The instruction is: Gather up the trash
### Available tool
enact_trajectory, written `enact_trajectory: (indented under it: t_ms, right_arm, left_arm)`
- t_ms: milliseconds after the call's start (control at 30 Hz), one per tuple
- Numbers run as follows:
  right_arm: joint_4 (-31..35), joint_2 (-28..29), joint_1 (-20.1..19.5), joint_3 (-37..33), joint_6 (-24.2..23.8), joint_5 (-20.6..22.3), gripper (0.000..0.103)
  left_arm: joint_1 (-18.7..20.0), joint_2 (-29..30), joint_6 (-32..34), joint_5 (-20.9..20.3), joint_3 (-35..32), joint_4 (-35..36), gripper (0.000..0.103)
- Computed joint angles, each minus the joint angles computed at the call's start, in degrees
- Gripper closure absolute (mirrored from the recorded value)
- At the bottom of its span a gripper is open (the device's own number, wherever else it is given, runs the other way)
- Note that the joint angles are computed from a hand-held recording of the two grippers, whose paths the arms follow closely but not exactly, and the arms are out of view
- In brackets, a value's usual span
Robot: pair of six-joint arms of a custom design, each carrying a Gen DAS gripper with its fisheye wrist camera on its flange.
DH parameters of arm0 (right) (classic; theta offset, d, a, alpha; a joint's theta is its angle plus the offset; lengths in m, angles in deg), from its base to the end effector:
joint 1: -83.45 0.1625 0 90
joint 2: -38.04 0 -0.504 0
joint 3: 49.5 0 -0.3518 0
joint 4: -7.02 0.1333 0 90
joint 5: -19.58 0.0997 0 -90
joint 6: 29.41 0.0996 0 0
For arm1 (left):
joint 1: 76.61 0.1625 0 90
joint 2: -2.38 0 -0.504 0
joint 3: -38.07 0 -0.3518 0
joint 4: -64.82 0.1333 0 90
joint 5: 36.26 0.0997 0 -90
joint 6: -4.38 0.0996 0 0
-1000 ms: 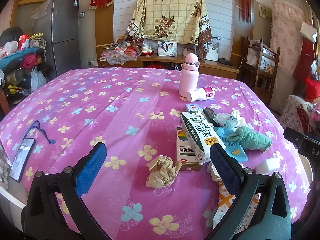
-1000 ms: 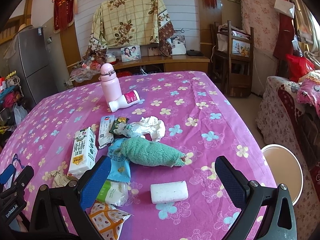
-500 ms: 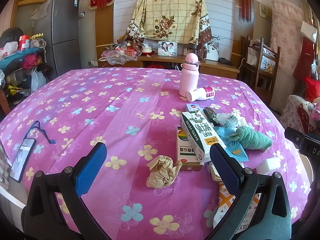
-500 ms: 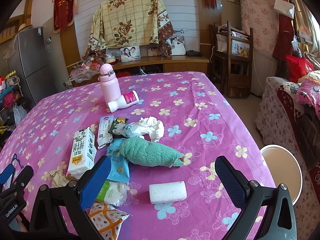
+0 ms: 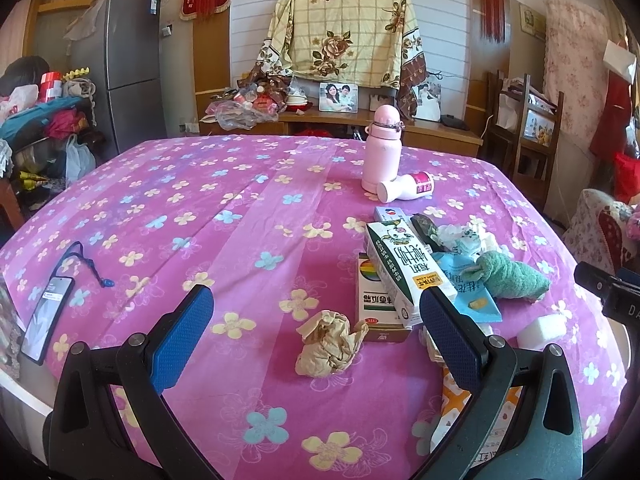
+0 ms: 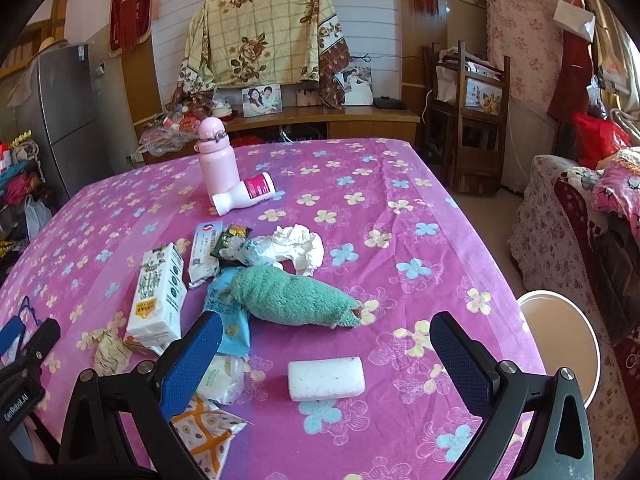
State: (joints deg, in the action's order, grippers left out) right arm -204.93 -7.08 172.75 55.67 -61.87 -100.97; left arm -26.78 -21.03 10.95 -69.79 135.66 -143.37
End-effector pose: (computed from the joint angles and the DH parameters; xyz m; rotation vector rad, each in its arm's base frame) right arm 0.0747 -0.6549 0.2624 0.2478 -2.1489 1.0605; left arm -0.2658 -0.6503 0.0540 0.4230 2.1508 -1.1612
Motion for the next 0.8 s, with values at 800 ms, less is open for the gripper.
enact_trajectory:
  t_ms: [800]
  right_arm:
    - [14.3,-2.0,-3.4,-2.0,0.7,5.3,0.025]
  left_arm:
    - [3.6,-3.7,-8.6,-9.3,-5.2,26.8,0.001]
